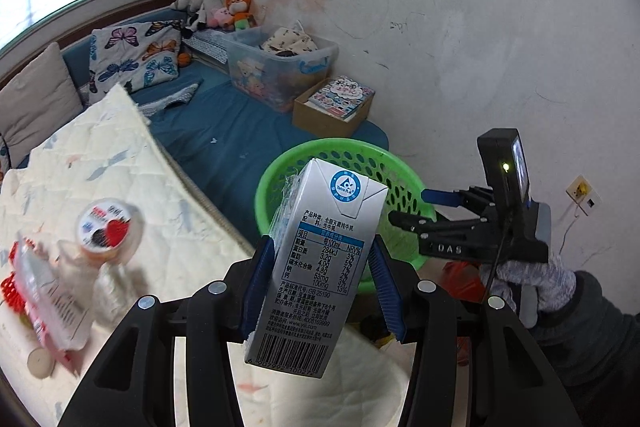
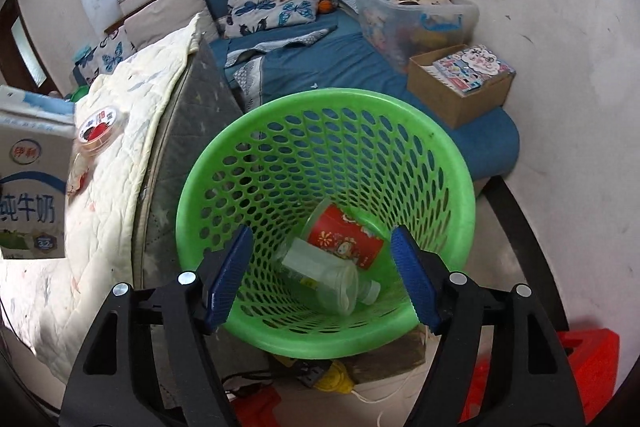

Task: Collect trash
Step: 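Drop the carton into the green basket with the left tool while the right tool drops the cup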

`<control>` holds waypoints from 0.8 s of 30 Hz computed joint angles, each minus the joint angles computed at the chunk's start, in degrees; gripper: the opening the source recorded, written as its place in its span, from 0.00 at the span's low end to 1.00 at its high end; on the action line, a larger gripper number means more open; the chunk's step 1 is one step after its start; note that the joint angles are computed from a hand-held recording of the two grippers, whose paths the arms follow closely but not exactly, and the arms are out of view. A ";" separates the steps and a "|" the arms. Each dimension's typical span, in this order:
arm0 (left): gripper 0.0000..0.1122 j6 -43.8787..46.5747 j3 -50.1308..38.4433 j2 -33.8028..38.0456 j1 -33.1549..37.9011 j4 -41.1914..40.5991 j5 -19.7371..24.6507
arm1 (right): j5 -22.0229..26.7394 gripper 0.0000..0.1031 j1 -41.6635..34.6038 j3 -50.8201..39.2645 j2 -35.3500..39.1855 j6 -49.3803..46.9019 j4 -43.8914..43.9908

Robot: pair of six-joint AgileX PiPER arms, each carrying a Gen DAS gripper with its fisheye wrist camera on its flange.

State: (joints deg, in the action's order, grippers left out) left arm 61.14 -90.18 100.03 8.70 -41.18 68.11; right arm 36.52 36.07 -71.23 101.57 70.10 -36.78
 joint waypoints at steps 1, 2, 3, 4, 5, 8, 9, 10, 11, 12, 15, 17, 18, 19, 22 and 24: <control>0.42 -0.55 0.00 0.17 -0.82 0.29 -0.54 | -0.30 0.70 0.09 0.95 -0.80 0.74 -0.58; 0.42 -1.39 -0.45 0.67 -1.89 0.69 -0.95 | -0.25 0.70 0.35 1.40 -1.21 1.43 -1.09; 0.42 -2.16 -0.88 1.10 -2.77 1.05 -1.23 | -0.24 0.70 0.70 2.19 -1.98 2.32 -1.86; 0.42 -3.00 -1.26 1.54 -3.70 1.51 -1.71 | -0.15 0.70 1.16 2.98 -2.78 3.36 -2.86; 0.42 -3.95 -1.71 2.17 -4.82 2.02 -2.37 | -0.07 0.70 1.31 3.40 -3.28 3.82 -3.44; 0.42 -6.94 -3.62 4.39 -7.49 3.71 -3.04 | 0.69 0.70 2.87 5.07 -4.93 6.06 -5.40; 0.42 -7.58 -4.27 5.11 -8.13 4.00 -3.07 | 1.05 0.70 3.40 5.40 -5.25 6.67 -5.87; 0.42 -8.28 -4.64 5.61 -8.82 4.34 -3.39 | 1.40 0.70 3.91 5.96 -5.73 7.21 -6.35; 0.42 -9.19 -5.16 6.35 -9.62 4.81 -3.73 | 1.54 0.70 4.23 6.37 -6.08 7.53 -6.66; 0.42 -9.90 -5.66 6.96 -10.13 5.10 -3.72 | 1.75 0.70 4.61 6.54 -6.26 7.95 -6.94; 0.43 -11.92 -6.81 8.74 -11.72 6.06 -4.13 | 1.47 0.70 5.14 7.37 -7.00 8.97 -7.41; 0.43 -12.96 -7.49 9.79 -12.57 6.46 -4.16 | 1.02 0.70 5.51 8.19 -7.50 10.23 -8.03; 0.43 -13.29 -7.59 10.06 -12.90 6.69 -4.31 | 0.83 0.70 5.54 8.44 -7.63 10.58 -8.17; 0.43 -13.67 -7.74 10.42 -13.31 6.95 -4.44 | 0.65 0.70 5.58 8.65 -7.74 10.82 -8.24; 0.43 -13.88 -7.81 11.14 -13.95 7.23 -4.89 | -0.06 0.70 5.49 8.84 -7.72 11.08 -8.11; 0.43 -13.90 -7.41 11.11 -14.21 7.18 -5.40 | -0.42 0.70 5.56 9.14 -7.82 11.24 -8.05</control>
